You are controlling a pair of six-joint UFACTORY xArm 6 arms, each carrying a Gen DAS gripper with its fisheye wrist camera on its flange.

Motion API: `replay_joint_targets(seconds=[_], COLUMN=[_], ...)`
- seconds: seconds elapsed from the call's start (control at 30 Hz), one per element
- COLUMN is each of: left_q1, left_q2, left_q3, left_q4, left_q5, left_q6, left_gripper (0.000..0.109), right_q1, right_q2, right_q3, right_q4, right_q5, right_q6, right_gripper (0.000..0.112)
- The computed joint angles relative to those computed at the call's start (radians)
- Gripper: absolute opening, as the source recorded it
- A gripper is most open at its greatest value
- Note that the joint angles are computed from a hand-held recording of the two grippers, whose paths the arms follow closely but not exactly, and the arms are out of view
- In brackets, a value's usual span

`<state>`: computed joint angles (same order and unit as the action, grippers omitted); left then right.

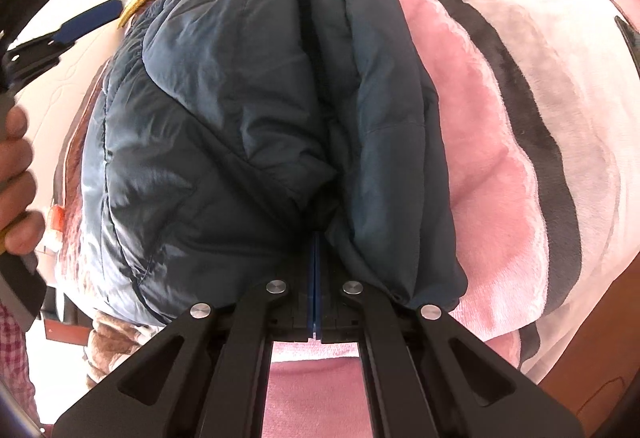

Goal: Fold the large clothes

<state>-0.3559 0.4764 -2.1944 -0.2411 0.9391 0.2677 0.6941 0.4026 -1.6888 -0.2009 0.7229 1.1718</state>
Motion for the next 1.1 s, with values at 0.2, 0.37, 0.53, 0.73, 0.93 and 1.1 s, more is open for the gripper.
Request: replay_joint_targets(seconds=[0.2, 0.37, 0.53, 0.73, 0.93, 1.1], left_q1=[0.069, 0.148, 0.219, 0.287, 0.306, 0.292], left_q2=[-0.191, -0.317, -0.382, -0.375, -0.334, -0.284], left_q3=[0.271, 0.453, 0.571, 0.605, 0.585, 0.547], left_q4=[-0.089, -0.171, -0.228, -0.346, -0.455, -0.474], left_q5=[-0.06, -0.078, -0.035, 0.063, 0.123, 0.131], left_q6=[0.062, 0.105, 0.116, 0.101, 0.118, 0.111], left_gripper=[0.078, 0.083, 0.084, 0.085, 0.085, 0.086], right_q1=[0.007, 0.012, 0.013, 0.007, -0.055, -0.12], right_q2=[0.009, -0.015, -0.072, -0.146, -0.144, -0.095], right_q3=[-0.036, -0.028, 0.011, 0.05, 0.033, 0.014], right_q4=[-0.014, -0.018, -0.03, -0.157, -0.136, 0.036], right_q5=[0.043, 0.048, 0.022, 0.001, 0.003, -0.059], right_q6=[0.011, 0.02, 0.026, 0.135, 0.119, 0.005], right_gripper=[0.0, 0.0, 0.022, 0.055, 0.067, 0.07])
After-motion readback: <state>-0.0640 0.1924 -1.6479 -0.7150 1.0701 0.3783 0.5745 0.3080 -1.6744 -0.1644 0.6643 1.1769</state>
